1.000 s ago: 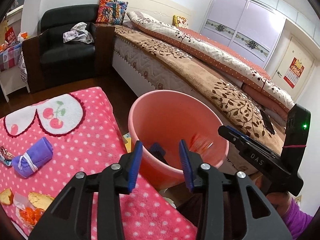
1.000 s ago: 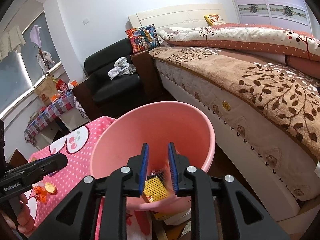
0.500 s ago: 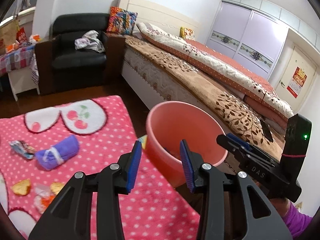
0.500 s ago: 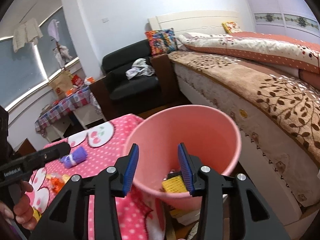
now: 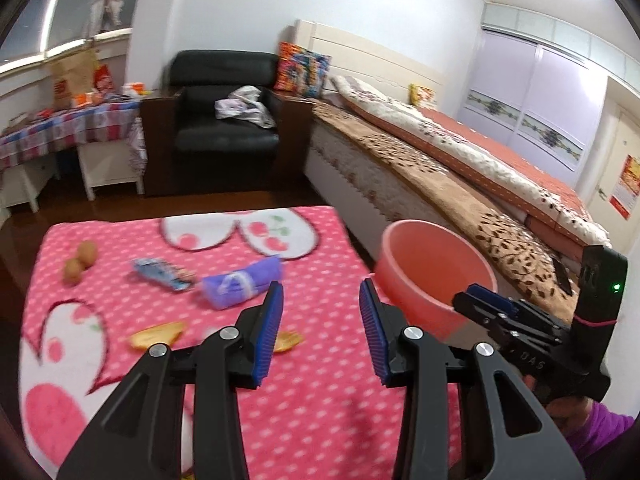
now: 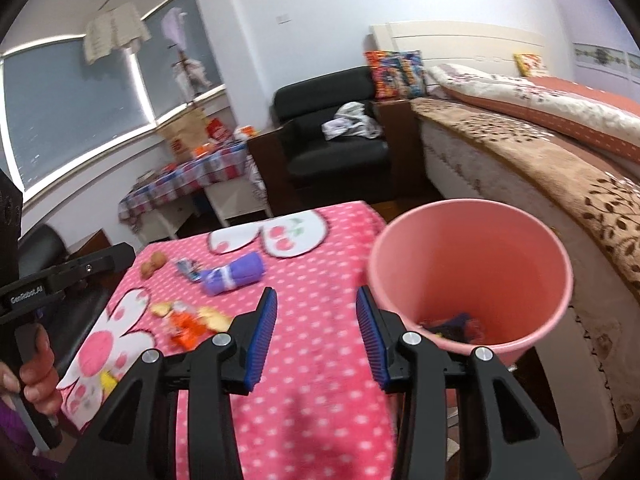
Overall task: Collect trash
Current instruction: 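Move the right gripper to the yellow packet and close on it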
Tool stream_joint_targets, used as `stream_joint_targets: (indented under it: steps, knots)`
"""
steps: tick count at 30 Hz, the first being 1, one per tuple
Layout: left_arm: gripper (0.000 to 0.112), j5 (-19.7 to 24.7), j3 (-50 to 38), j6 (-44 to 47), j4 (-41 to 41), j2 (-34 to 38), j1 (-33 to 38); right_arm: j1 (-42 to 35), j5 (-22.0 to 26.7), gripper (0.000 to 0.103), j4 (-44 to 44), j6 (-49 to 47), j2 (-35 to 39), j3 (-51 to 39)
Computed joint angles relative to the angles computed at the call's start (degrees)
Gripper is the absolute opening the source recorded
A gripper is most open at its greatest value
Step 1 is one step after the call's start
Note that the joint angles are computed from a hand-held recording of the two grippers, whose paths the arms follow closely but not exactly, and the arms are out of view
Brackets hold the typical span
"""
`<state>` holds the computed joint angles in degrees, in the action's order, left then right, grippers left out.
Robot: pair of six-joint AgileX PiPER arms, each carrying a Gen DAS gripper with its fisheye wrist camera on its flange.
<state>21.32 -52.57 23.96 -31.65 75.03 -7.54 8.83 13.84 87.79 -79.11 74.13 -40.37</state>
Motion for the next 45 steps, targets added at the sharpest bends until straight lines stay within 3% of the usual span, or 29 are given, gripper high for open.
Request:
stream_joint_targets:
  steps: [10, 22, 38, 41, 45]
  knots:
    - [0.04, 4.9, 9.4, 6.3, -3.3, -9.6, 15.3, 10.4, -0.2, 0.041, -1.7, -0.1, 2.0, -0.4]
    - [0.04, 11.2, 14.2, 19.5, -14.4, -13.8, 30.1, 22.3, 5.7, 0.041, -19.2, 11.0, 9.9, -7.3]
    - [0.04, 15.7, 15.8, 30.2, -22.5, -12.3, 39.2, 31.7, 11.0, 0.041, -36.7, 23.6, 21.7, -17.8]
    - [0.04, 15.9, 15.9, 30.7, -22.7, -11.9, 39.8, 32.6, 11.6, 0.049, -39.5, 26.2, 24.3, -20.1]
    - [0.04, 15.7, 15.6, 31.4, -23.1, -10.9, 40.1, 33.7, 12.3, 0.049, -42.2, 28.2, 27.0, -22.2]
